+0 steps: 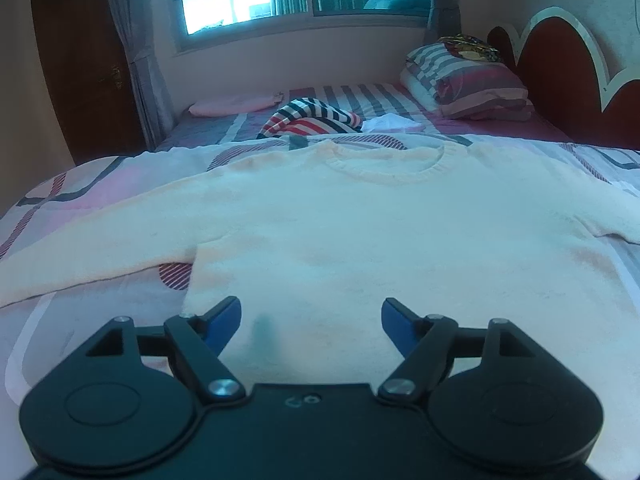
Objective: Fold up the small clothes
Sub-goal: 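Carry the held cuff across the sweater body toward the collar, release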
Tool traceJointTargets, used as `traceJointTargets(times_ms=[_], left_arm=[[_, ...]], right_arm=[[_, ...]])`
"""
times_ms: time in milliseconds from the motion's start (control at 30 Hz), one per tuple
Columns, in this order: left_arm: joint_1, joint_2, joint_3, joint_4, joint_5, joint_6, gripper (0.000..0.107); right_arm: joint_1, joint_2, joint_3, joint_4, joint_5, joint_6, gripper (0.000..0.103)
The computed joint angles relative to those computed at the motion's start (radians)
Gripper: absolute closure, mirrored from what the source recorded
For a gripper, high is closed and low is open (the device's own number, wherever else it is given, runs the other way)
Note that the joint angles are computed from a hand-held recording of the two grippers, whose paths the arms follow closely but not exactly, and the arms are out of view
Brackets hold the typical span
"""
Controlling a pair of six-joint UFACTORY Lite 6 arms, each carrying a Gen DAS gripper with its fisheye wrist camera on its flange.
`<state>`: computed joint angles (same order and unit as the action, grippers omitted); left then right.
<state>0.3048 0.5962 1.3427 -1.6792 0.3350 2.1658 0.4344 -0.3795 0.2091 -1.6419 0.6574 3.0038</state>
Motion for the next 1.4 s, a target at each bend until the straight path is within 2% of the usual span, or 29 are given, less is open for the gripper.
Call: traceJointTargets(times_ms=[167, 200, 233, 267, 300, 400, 433, 467, 533, 600, 633, 733, 867, 967, 1067, 1267, 1400], left_arm=[[0.015, 0.032, 0.042, 0.049, -0.003, -0.04, 0.03], [0.018, 0.039, 0.052, 0.059, -0.005, -0.051, 0.03], [0.021, 0.046, 0.062, 0.07, -0.006, -0.066, 0.03], [0.023, 0.054, 0.074, 0.082, -0.004, -0.081, 0.029], [0.024, 0.061, 0.084, 0.089, -0.006, -0.09, 0.029], [0.026, 0.083, 0.11, 0.09, -0.013, -0.087, 0.027], [0.027, 0.089, 0.116, 0.085, -0.016, -0.083, 0.027], [0.028, 0.097, 0.123, 0.084, -0.018, -0.083, 0.027], [0.029, 0.117, 0.145, 0.101, -0.026, -0.104, 0.027], [0.032, 0.135, 0.166, 0.13, -0.03, -0.129, 0.027], [0.032, 0.143, 0.177, 0.15, -0.032, -0.146, 0.027], [0.04, 0.159, 0.206, 0.207, -0.025, -0.193, 0.027], [0.06, 0.183, 0.267, 0.355, -0.006, -0.32, 0.026], [0.075, 0.232, 0.366, 0.576, 0.042, -0.523, 0.024], [0.089, 0.26, 0.432, 0.669, 0.088, -0.592, 0.024], [0.117, 0.287, 0.517, 0.692, 0.154, -0.643, 0.028], [0.127, 0.336, 0.605, 0.727, 0.199, -0.714, 0.028]], right_arm=[[-0.008, -0.033, -0.002, 0.043, -0.007, -0.034, 0.099], [0.002, -0.045, -0.002, 0.081, 0.007, -0.044, 0.094], [0.013, -0.059, -0.006, 0.108, 0.021, -0.044, 0.079], [0.018, -0.062, -0.012, 0.095, 0.03, -0.019, 0.074], [0.017, -0.05, -0.012, 0.07, 0.033, 0.002, 0.074], [-0.013, 0.014, 0.019, 0.016, 0.025, 0.027, 0.075], [-0.023, 0.031, 0.025, -0.021, 0.019, 0.052, 0.092], [-0.042, 0.044, 0.029, -0.082, -0.007, 0.077, 0.101], [-0.034, 0.073, 0.059, -0.087, -0.011, 0.023, 0.101], [0.041, 0.042, 0.059, 0.002, 0.107, -0.084, 0.101], [0.031, 0.058, 0.058, 0.015, 0.123, -0.1, 0.101], [-0.108, 0.076, 0.04, -0.069, 0.004, -0.012, 0.101], [-0.063, 0.132, 0.112, -0.056, 0.048, -0.048, 0.101], [-0.046, 0.233, 0.211, -0.084, 0.042, -0.028, 0.101], [-0.01, 0.347, 0.347, -0.105, 0.029, -0.05, 0.101], [0.163, 0.66, 0.775, -0.059, 0.003, -0.185, 0.101], [0.291, 0.913, 1.167, 0.081, -0.009, -0.415, 0.101]])
